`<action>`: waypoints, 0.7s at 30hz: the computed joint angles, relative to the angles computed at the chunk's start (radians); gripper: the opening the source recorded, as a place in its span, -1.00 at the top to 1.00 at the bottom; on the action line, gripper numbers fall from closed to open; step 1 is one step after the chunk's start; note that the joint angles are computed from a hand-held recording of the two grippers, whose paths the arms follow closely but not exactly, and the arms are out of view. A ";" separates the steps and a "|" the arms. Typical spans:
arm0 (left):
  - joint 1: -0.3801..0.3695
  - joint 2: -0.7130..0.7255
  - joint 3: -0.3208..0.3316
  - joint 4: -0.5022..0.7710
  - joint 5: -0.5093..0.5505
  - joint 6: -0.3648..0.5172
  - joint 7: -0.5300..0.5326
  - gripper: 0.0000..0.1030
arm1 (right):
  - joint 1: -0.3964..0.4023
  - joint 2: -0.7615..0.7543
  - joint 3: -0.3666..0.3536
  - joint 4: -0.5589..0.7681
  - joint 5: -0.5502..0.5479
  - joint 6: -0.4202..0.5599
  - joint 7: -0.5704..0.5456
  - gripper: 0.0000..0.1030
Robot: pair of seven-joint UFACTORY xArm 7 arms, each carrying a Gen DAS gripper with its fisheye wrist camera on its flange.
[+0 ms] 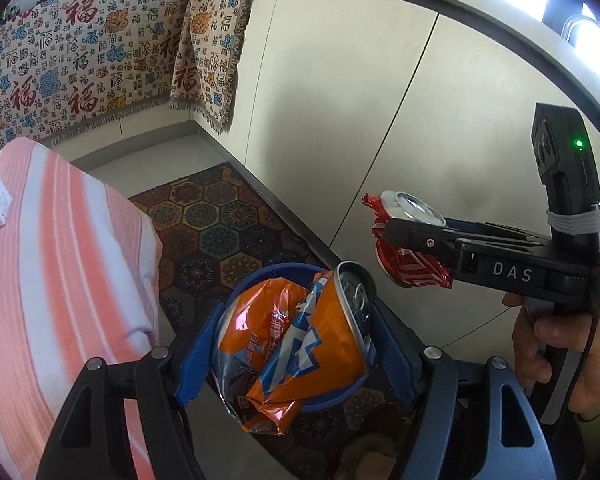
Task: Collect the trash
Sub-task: 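Carry both cans over the blue wastebasket and open both tools to drop them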
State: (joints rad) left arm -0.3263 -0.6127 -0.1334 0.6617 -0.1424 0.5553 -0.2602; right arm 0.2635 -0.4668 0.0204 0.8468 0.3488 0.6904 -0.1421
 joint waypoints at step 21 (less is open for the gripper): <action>0.001 0.305 -0.035 0.064 0.068 -0.156 0.018 -0.57 | -0.024 0.051 -0.027 -0.029 0.088 -0.082 -0.018 -0.73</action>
